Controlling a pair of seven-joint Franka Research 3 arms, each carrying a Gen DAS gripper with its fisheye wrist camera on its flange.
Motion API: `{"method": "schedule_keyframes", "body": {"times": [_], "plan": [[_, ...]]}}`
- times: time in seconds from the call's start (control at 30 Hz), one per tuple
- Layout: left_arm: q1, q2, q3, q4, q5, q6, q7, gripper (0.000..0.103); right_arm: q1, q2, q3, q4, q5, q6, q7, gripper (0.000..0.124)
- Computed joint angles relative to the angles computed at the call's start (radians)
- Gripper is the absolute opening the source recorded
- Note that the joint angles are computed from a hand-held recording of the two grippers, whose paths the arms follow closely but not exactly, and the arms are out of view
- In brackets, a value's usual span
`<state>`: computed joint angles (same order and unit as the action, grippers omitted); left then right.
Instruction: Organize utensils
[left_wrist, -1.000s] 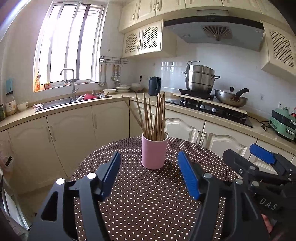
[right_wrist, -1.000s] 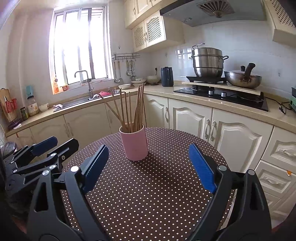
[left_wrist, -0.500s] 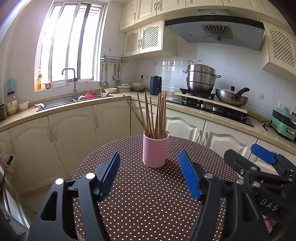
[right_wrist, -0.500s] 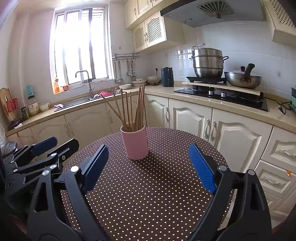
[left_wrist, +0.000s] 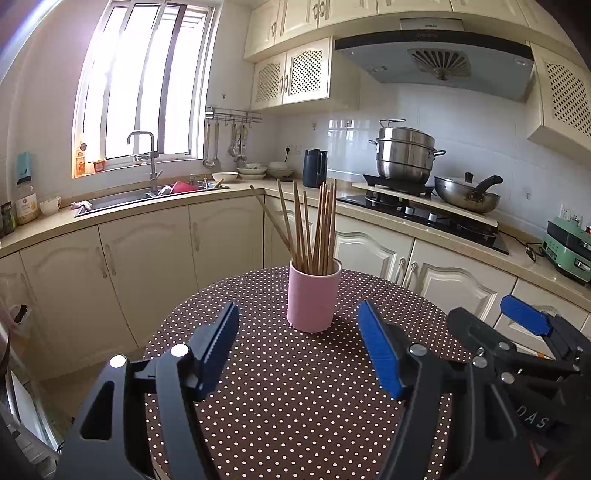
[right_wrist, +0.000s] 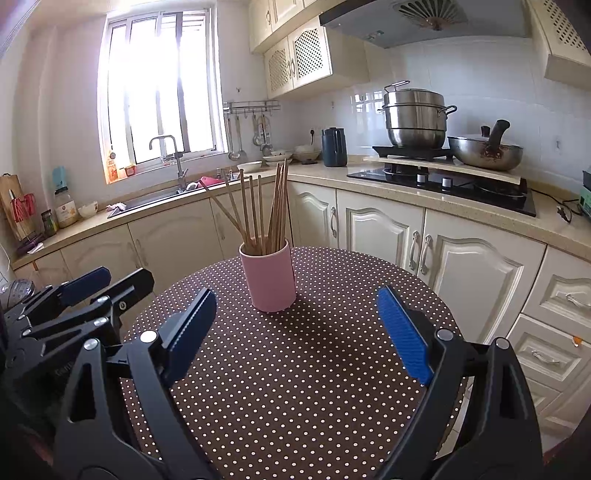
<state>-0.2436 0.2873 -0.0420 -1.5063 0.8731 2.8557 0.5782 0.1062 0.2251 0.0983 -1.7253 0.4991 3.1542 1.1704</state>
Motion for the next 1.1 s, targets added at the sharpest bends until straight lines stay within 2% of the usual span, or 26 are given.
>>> {"method": "schedule_keyframes", "body": {"times": [0.53, 1.1], "plan": [[0.006, -0.003, -0.002, -0.004, -0.001, -0.011, 0.009, 0.066, 0.018, 0.007, -0.025, 0.005, -0.029, -0.012, 0.036, 0.088], [0.005, 0.010, -0.003, 0.018, -0.020, -0.034, 0.028, 0.070, 0.005, 0.012, -0.009, 0.010, -0.027, -0.007, 0.028, 0.088]]}}
